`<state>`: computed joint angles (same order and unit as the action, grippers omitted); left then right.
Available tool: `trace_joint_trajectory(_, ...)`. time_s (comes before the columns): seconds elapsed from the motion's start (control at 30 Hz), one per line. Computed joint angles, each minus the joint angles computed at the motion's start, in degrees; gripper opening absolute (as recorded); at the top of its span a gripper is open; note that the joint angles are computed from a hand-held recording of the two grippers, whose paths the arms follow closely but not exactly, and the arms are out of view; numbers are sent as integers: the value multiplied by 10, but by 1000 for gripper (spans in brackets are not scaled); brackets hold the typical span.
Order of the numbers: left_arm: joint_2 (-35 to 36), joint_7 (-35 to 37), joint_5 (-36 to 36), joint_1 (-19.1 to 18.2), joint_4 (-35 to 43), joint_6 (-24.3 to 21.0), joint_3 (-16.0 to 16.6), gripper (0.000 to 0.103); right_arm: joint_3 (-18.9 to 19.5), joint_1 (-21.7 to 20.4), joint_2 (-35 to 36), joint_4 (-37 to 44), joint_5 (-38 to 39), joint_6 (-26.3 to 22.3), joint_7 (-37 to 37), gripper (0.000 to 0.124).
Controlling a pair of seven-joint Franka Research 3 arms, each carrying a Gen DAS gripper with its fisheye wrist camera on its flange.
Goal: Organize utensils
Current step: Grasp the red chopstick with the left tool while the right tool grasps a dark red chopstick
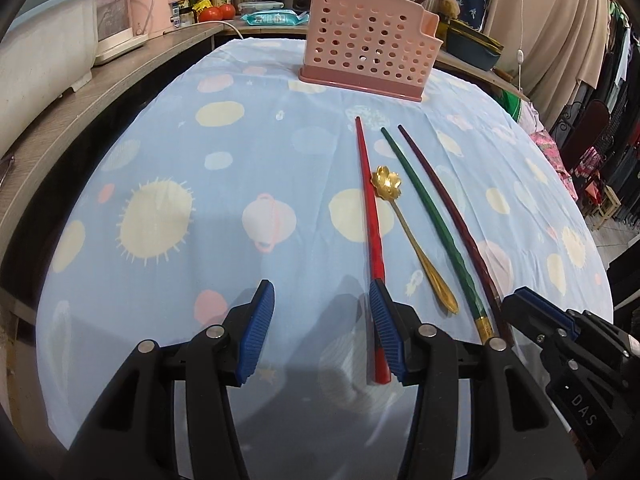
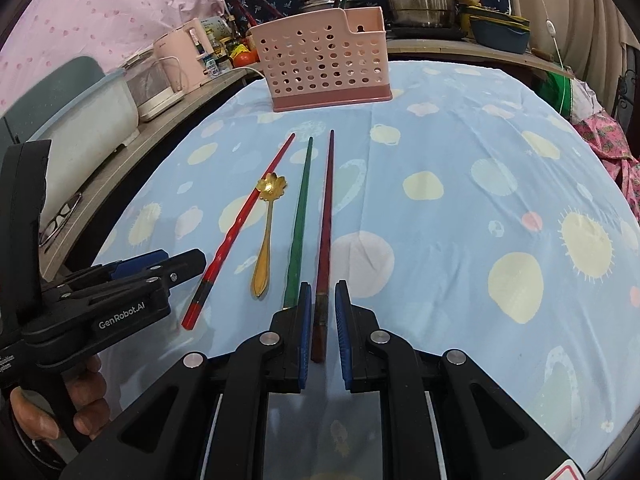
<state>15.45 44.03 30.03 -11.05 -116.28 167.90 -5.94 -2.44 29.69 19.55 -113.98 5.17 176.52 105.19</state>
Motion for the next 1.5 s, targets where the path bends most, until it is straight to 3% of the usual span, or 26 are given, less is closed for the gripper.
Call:
trace_joint_trajectory(0.9, -15, 26, -13, -8, -28, 12, -11, 45, 10, -4, -2, -13, 7, -6, -3, 14)
trace_joint_trajectory(1.27, -11, 49, -38, 1, -28, 18, -21, 11, 7, -2, -2, -14, 6, -5, -3, 14)
trace_joint_trajectory(1.5, -14, 73, -64, 6, -33, 23, -30, 7, -1, 6, -3, -18, -4, -2, 3, 9)
